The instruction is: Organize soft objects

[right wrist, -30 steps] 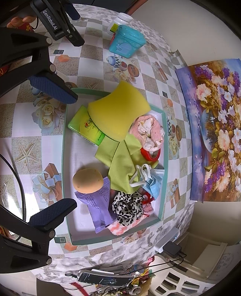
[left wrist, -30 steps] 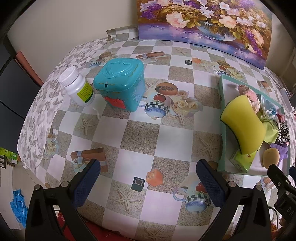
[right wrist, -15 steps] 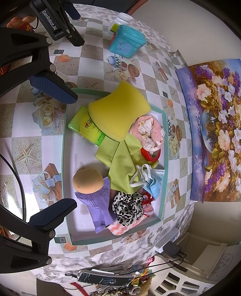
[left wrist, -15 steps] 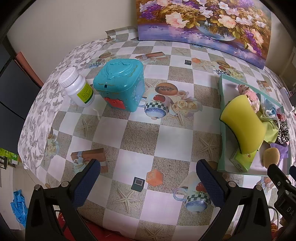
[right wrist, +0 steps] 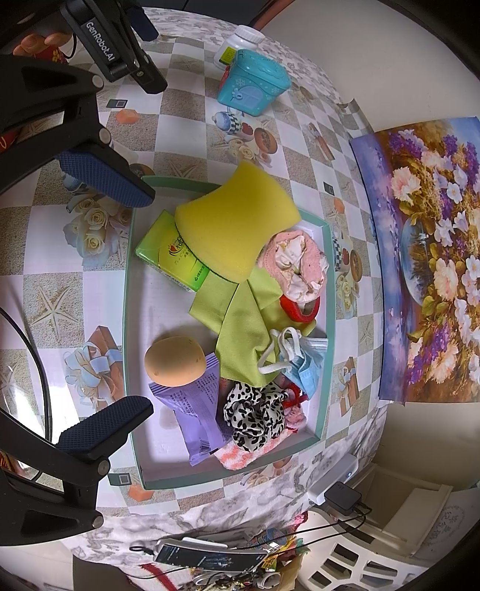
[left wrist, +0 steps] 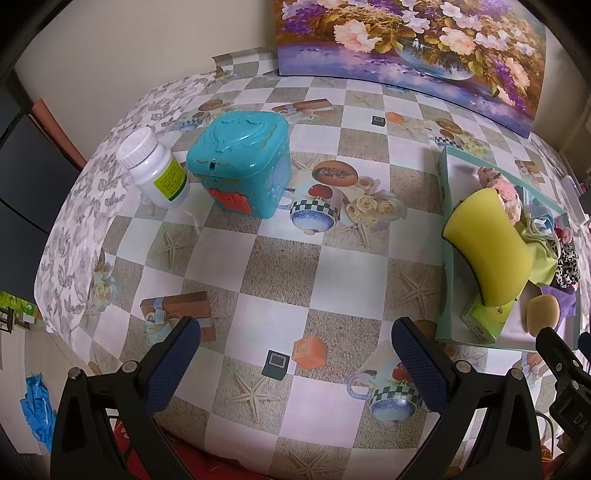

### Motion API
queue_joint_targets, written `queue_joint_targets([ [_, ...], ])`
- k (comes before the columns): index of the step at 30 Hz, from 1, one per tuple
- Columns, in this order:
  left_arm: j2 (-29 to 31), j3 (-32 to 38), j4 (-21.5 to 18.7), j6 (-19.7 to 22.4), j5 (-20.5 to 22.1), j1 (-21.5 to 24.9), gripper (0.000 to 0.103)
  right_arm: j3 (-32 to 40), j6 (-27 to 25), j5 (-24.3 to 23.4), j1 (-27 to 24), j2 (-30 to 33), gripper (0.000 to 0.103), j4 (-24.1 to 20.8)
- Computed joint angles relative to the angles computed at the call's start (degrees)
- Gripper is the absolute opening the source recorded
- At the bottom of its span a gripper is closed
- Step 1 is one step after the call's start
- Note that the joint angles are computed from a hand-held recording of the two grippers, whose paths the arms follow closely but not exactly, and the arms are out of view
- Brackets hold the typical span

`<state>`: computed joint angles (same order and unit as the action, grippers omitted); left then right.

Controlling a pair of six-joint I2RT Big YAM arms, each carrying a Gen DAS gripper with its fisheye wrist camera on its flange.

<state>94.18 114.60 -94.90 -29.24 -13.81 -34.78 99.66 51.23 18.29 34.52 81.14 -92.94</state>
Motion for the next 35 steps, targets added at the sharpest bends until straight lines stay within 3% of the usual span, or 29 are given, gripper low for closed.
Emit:
queue_joint_targets([
  [35, 0.34, 0.16, -0.97, -0.85, -0.09, 0.16, 0.103, -0.12, -0.04, -0.09, -0.04, 0.08, 0.103, 0.16],
])
